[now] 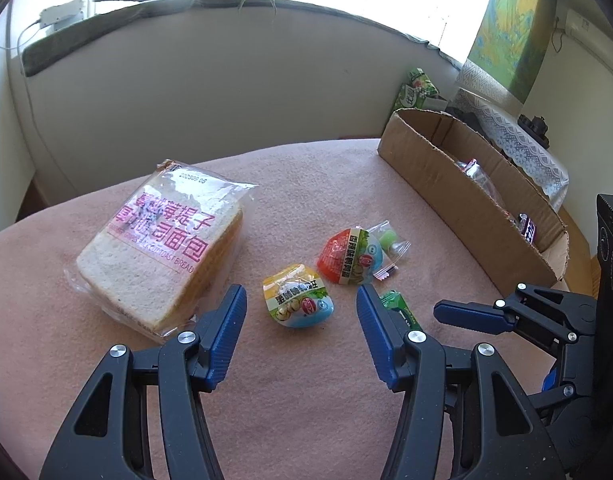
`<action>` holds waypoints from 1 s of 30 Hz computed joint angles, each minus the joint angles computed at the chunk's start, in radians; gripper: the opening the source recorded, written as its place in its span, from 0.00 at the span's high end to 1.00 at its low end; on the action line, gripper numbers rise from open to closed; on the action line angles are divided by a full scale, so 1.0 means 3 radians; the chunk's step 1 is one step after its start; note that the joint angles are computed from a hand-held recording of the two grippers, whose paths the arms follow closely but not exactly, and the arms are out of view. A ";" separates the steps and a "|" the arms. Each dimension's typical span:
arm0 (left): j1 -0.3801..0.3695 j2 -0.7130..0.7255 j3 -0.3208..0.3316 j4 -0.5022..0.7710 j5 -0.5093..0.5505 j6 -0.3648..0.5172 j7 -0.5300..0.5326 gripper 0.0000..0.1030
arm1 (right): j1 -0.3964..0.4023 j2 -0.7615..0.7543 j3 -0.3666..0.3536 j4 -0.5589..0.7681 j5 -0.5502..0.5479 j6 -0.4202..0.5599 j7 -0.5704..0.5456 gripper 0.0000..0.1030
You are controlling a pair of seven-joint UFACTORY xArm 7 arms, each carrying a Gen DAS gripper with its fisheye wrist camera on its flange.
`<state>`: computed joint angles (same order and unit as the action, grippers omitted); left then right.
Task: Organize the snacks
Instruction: 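Withdraw both grippers over the table, moving the right toward the green packet, then close the right gripper on the green-wrapped candy packet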
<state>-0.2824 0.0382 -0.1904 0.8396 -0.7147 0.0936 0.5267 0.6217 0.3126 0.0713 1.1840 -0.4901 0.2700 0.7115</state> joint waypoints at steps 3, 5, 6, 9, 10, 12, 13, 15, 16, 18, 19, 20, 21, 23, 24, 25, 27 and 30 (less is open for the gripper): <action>0.0010 0.0068 -0.0010 0.0048 -0.0009 0.0004 0.0040 0.45 | 0.0002 0.0070 0.0012 0.0080 0.0026 0.0051 -0.0043 0.51; 0.0021 0.0098 -0.0020 0.0055 0.0066 -0.0010 -0.0008 0.45 | 0.0014 0.0113 0.0002 0.0135 0.0033 0.0093 -0.0051 0.52; 0.0031 0.0111 -0.0031 0.0061 0.0091 -0.0009 -0.0022 0.45 | 0.0012 0.0132 -0.0002 0.0154 0.0042 0.0100 -0.0058 0.52; 0.0067 0.0149 -0.0059 0.0075 0.0151 -0.0012 -0.0075 0.45 | 0.0031 0.0185 -0.0023 0.0218 0.0042 0.0138 -0.0068 0.53; 0.0082 0.0163 -0.0067 0.0087 0.0167 -0.0008 -0.0091 0.45 | 0.0043 0.0217 -0.0032 0.0260 0.0035 0.0159 -0.0070 0.53; 0.0108 0.0179 -0.0092 0.0092 0.0182 -0.0013 -0.0095 0.48 | 0.0071 0.0260 -0.0057 0.0321 0.0010 0.0189 -0.0059 0.54; 0.0113 0.0189 -0.0098 0.0094 0.0209 -0.0021 -0.0115 0.49 | 0.0087 0.0291 -0.0068 0.0364 -0.0004 0.0208 -0.0057 0.55; 0.0135 0.0209 -0.0124 0.0100 0.0221 -0.0021 -0.0115 0.57 | 0.0122 0.0333 -0.0101 0.0424 -0.0047 0.0244 -0.0035 0.59; 0.0136 0.0222 -0.0126 0.0103 0.0258 -0.0019 -0.0140 0.59 | 0.0140 0.0351 -0.0118 0.0449 -0.0072 0.0262 -0.0019 0.60; 0.0174 0.0240 -0.0163 0.0110 0.0224 -0.0012 -0.0104 0.61 | 0.0172 0.0366 -0.0151 0.0477 -0.0131 0.0295 0.0020 0.69; 0.0192 0.0233 -0.0181 0.0102 0.0194 -0.0021 -0.0081 0.62 | 0.0178 0.0364 -0.0160 0.0477 -0.0157 0.0306 0.0032 0.71; 0.0205 0.0230 -0.0192 0.0101 0.0169 -0.0022 -0.0062 0.62 | 0.0177 0.0361 -0.0161 0.0475 -0.0175 0.0311 0.0037 0.75; 0.0213 0.0227 -0.0198 0.0100 0.0156 -0.0021 -0.0044 0.62 | 0.0161 0.0355 -0.0149 0.0465 -0.0173 0.0304 0.0029 0.76; 0.0196 0.0220 -0.0182 0.0078 0.0212 -0.0048 -0.0076 0.62 | 0.0131 0.0351 -0.0126 0.0453 -0.0151 0.0284 0.0012 0.76; 0.0191 0.0212 -0.0176 0.0063 0.0240 -0.0065 -0.0094 0.62 | 0.0126 0.0348 -0.0122 0.0448 -0.0149 0.0281 0.0006 0.77; 0.0192 0.0205 -0.0178 0.0054 0.0251 -0.0071 -0.0097 0.62 | 0.0121 0.0325 -0.0121 0.0421 -0.0150 0.0272 0.0005 0.77; 0.0210 0.0192 -0.0196 0.0051 0.0204 -0.0066 -0.0054 0.62 | 0.0109 0.0302 -0.0115 0.0390 -0.0144 0.0248 0.0009 0.77; 0.0210 0.0173 -0.0195 0.0042 0.0151 -0.0067 -0.0021 0.62 | 0.0092 0.0210 -0.0117 0.0282 -0.0151 0.0186 0.0056 0.78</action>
<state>-0.2193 0.0902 -0.2489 0.8522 -0.6694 0.0734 0.5205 0.6494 0.3756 0.0363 1.2685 -0.5353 0.3258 0.7283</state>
